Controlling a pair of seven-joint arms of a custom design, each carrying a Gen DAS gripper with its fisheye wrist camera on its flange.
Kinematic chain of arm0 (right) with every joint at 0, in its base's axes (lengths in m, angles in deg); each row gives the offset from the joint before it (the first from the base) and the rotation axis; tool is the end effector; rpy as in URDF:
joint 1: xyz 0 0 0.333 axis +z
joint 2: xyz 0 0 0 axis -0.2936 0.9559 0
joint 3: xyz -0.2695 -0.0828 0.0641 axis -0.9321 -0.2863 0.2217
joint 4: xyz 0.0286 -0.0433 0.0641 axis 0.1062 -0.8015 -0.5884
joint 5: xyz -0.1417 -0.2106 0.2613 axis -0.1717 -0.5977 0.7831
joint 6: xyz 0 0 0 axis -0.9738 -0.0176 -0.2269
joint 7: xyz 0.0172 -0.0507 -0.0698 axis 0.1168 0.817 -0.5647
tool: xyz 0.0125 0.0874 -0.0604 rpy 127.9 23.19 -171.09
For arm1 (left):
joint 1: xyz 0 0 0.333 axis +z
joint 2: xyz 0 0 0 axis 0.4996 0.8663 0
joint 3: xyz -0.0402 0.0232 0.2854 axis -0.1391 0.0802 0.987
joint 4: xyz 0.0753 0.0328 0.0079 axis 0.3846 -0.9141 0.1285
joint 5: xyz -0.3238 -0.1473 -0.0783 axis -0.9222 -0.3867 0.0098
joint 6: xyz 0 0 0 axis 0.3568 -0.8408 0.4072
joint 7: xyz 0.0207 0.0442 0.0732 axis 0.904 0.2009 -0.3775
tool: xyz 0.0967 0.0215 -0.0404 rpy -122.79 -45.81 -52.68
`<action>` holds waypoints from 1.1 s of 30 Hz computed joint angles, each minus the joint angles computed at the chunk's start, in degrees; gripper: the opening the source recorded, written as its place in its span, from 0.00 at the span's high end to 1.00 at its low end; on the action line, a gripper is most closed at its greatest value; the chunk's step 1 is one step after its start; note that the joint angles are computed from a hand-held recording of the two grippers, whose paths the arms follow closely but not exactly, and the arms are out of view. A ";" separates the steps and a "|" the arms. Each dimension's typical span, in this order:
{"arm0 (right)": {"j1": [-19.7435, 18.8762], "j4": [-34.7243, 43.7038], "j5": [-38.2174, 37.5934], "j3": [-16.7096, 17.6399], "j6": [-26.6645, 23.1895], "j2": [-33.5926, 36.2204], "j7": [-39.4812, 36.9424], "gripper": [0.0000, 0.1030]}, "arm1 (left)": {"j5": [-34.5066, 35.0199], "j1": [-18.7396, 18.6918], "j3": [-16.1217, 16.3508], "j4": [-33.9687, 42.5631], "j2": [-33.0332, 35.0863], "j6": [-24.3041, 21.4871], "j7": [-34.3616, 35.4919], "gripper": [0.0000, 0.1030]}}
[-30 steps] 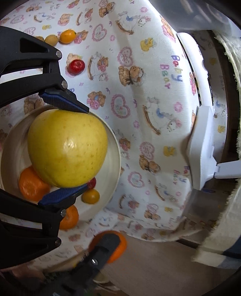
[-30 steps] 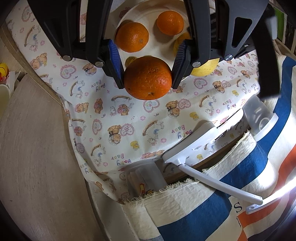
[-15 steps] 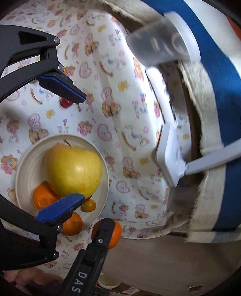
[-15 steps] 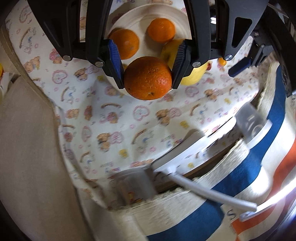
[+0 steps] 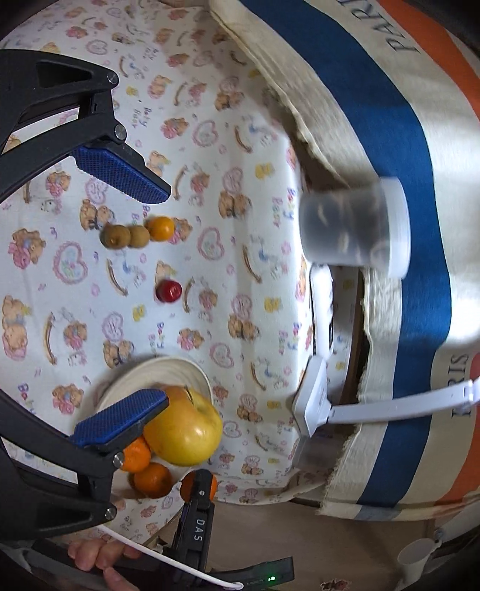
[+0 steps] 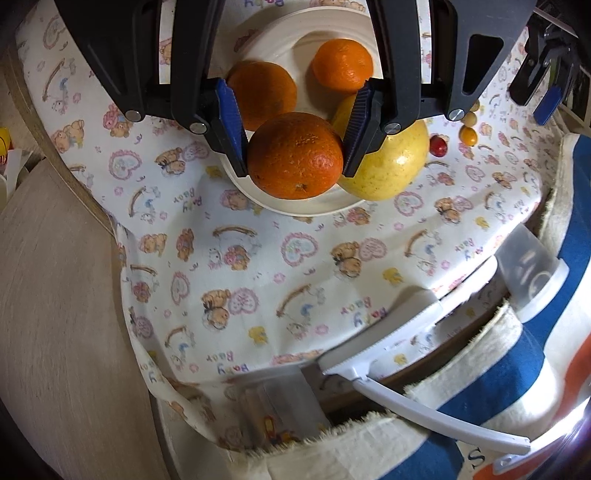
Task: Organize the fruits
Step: 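Lower the pear onto the plate and open the left tool while the right tool releases the tangerine, then withdraw both tools back from the white plate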
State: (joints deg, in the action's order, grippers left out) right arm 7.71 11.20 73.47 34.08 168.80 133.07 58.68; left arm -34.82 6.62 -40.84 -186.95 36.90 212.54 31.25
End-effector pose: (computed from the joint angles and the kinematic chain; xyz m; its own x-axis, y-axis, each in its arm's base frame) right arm 0.7210 0.3172 0.4081 -0.0864 -0.9484 -0.3050 -0.6808 0.2797 -0.6769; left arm 0.6532 -0.1180 0.4048 -0.0720 -0.9964 0.0454 -0.5225 -0.0011 -0.8527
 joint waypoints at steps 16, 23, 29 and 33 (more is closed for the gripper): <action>1.11 -6.55 -2.93 -2.45 6.64 -3.53 4.32 0.31 | -3.88 0.75 -0.98 -2.39 -1.31 3.21 4.01 0.03; 4.56 -12.67 -8.22 -7.33 14.31 -7.04 10.13 0.26 | -8.84 -2.31 0.59 -5.49 -4.26 8.49 8.19 0.03; 8.71 -14.31 -17.55 -13.52 16.68 -8.17 18.31 0.24 | -9.60 1.95 -4.87 -7.37 -6.54 11.91 11.99 0.03; 11.42 -16.46 -23.62 -17.82 18.17 -9.58 25.76 0.21 | -9.14 6.90 -10.15 -8.12 -7.45 12.99 12.72 0.03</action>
State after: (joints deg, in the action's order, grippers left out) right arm 19.13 -5.26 49.86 16.26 186.96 123.49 84.45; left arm -43.96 13.52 -50.99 -195.07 29.45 225.53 43.98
